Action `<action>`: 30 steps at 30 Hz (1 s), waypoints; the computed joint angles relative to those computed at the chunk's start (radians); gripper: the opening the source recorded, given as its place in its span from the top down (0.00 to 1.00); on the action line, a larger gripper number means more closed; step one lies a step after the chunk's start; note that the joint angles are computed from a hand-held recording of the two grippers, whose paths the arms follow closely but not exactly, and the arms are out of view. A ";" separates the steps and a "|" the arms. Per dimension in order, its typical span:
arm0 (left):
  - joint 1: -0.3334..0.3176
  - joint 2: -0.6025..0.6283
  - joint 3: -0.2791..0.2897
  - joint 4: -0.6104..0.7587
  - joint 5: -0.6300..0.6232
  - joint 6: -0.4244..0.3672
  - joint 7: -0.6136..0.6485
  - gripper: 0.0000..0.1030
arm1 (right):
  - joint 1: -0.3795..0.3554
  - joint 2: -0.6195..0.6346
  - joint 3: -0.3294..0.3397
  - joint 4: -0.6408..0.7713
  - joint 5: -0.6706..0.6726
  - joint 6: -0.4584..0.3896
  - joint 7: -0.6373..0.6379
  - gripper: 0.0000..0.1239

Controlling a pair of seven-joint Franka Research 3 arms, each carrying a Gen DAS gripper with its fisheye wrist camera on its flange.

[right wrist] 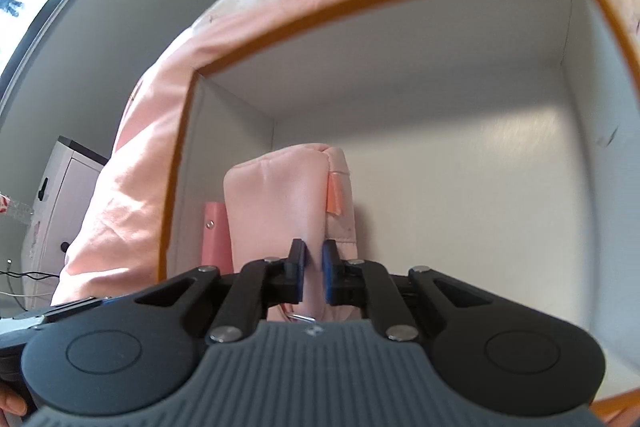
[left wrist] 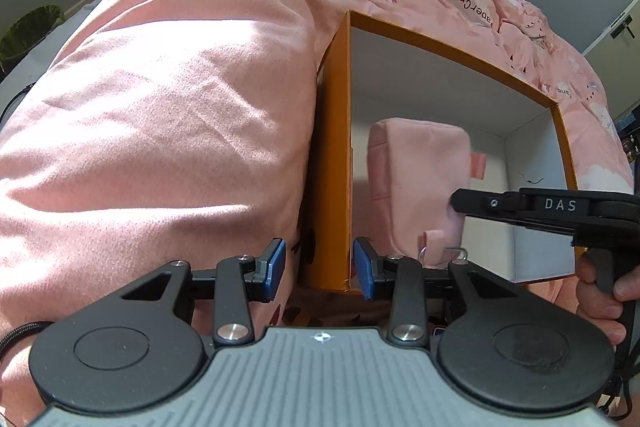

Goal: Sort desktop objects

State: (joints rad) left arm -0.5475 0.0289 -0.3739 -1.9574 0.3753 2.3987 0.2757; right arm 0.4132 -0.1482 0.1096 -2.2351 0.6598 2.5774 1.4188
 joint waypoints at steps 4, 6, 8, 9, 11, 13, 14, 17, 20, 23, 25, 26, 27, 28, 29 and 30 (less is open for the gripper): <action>0.000 -0.005 0.000 -0.005 -0.004 0.007 -0.002 0.59 | -0.041 -0.005 0.067 -0.019 -0.351 0.080 0.192 0.92; 0.000 -0.011 0.000 -0.011 -0.005 0.013 -0.004 0.59 | -0.049 0.012 0.092 -0.024 -0.502 0.100 0.286 0.93; 0.002 -0.013 0.000 -0.014 -0.010 0.015 -0.006 0.59 | -0.016 0.035 0.069 -0.006 -0.450 0.076 0.240 0.93; 0.002 -0.013 0.000 -0.015 -0.011 0.014 -0.007 0.59 | 0.000 0.045 0.055 0.002 -0.387 0.062 0.199 0.92; 0.003 -0.014 0.000 -0.016 -0.014 0.016 -0.004 0.59 | 0.011 0.056 0.035 0.015 -0.305 0.032 0.148 0.92; 0.004 -0.014 0.000 -0.017 -0.013 0.019 -0.004 0.59 | 0.004 0.062 0.029 0.018 -0.302 0.034 0.156 0.87; 0.004 -0.014 0.000 -0.017 -0.014 0.020 -0.004 0.59 | -0.001 0.068 0.022 0.025 -0.291 0.028 0.158 0.77; 0.005 -0.010 0.000 -0.016 -0.017 0.022 0.000 0.59 | -0.018 0.113 0.004 0.081 -0.246 -0.048 0.154 0.63; 0.004 -0.007 0.000 -0.014 -0.021 0.021 0.004 0.59 | -0.042 0.183 -0.007 0.166 -0.187 -0.182 0.107 0.59; 0.003 -0.007 0.000 -0.014 -0.024 0.020 0.006 0.59 | -0.057 0.236 -0.005 0.222 -0.157 -0.266 0.083 0.59; 0.004 -0.009 0.000 -0.015 -0.024 0.020 0.006 0.59 | -0.060 0.259 -0.001 0.246 -0.159 -0.294 0.085 0.60; 0.004 -0.008 0.000 -0.014 -0.023 0.018 0.004 0.59 | -0.060 0.265 0.001 0.252 -0.160 -0.298 0.088 0.60; 0.004 -0.008 0.001 -0.013 -0.023 0.017 0.004 0.59 | -0.060 0.270 0.003 0.256 -0.160 -0.300 0.085 0.61; 0.004 -0.007 0.001 -0.013 -0.024 0.016 0.005 0.59 | -0.060 0.274 0.005 0.259 -0.156 -0.301 0.080 0.64; 0.004 -0.005 0.000 -0.010 -0.023 0.013 0.006 0.59 | -0.062 0.276 0.007 0.259 -0.145 -0.301 0.075 0.69; 0.004 -0.003 0.000 -0.009 -0.023 0.011 0.007 0.59 | -0.063 0.276 0.008 0.258 -0.131 -0.300 0.066 0.70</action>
State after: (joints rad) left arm -0.5440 0.0261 -0.3736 -1.9661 0.3521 2.4094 0.2828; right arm 0.3497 0.1279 0.1180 -1.9776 0.5291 2.2775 1.4850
